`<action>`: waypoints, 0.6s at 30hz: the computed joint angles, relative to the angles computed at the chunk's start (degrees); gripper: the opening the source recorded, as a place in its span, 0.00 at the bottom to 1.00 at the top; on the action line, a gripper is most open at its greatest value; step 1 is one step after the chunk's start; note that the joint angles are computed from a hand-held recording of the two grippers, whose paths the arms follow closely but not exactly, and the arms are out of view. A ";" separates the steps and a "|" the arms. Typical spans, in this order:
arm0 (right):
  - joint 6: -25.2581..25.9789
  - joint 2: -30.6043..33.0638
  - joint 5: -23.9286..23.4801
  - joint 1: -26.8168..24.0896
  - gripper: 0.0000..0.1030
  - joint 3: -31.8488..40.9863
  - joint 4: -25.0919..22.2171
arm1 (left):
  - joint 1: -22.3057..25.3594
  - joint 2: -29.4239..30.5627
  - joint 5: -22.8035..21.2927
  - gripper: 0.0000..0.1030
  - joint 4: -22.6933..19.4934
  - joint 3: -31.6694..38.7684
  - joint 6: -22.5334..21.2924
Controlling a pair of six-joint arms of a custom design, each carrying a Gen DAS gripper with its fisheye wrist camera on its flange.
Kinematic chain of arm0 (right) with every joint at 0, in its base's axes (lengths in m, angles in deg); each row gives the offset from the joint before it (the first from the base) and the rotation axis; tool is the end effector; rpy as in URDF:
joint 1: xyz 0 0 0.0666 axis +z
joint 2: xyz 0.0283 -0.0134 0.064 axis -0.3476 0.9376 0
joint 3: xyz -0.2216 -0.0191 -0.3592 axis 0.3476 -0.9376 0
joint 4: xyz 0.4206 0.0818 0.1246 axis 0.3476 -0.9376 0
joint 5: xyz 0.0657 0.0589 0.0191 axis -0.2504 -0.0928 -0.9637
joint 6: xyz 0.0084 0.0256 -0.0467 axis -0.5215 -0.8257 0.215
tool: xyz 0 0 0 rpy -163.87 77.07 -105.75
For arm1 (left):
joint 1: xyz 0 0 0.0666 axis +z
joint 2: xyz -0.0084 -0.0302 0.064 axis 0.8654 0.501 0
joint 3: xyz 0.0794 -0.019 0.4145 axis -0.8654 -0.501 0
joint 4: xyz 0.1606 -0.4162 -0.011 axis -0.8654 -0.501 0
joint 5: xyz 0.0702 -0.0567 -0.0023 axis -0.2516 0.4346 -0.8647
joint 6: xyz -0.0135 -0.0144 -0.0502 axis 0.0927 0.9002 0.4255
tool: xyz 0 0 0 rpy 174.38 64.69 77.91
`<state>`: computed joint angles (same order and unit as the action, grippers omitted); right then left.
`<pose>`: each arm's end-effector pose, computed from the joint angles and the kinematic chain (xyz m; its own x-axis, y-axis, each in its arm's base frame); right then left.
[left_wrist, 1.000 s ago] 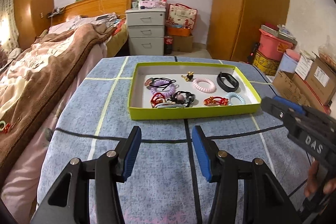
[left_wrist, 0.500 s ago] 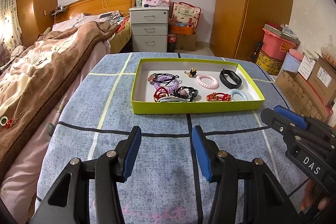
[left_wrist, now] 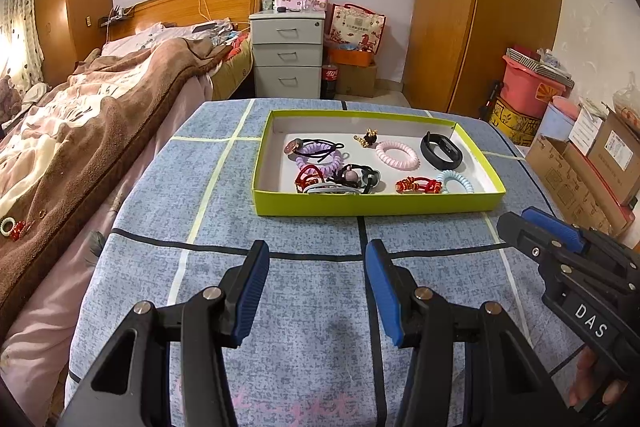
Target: Organize jewelry
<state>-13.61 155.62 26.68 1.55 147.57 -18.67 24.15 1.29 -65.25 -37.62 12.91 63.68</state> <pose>0.5413 0.2235 0.5370 -0.6286 -0.2409 -0.7395 -0.4763 0.8709 0.1212 0.4808 -0.3230 0.5354 -0.6535 -0.2443 -0.7164 -0.2924 0.9545 -0.0587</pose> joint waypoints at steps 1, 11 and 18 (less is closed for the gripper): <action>-0.03 -0.01 0.01 0.02 0.32 0.01 -0.13 | -0.02 0.06 -0.10 0.51 -0.20 0.09 0.04; -0.02 0.07 -0.01 0.14 0.32 0.09 -0.11 | 0.06 -0.05 -0.05 0.51 -0.30 -0.10 0.42; -0.18 0.10 -0.02 0.19 0.32 0.14 -0.27 | 0.14 -0.15 -0.02 0.51 -0.59 -0.14 0.49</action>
<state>-13.79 155.72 26.66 1.74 147.71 -18.95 24.29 1.14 -65.27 -38.21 12.78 64.17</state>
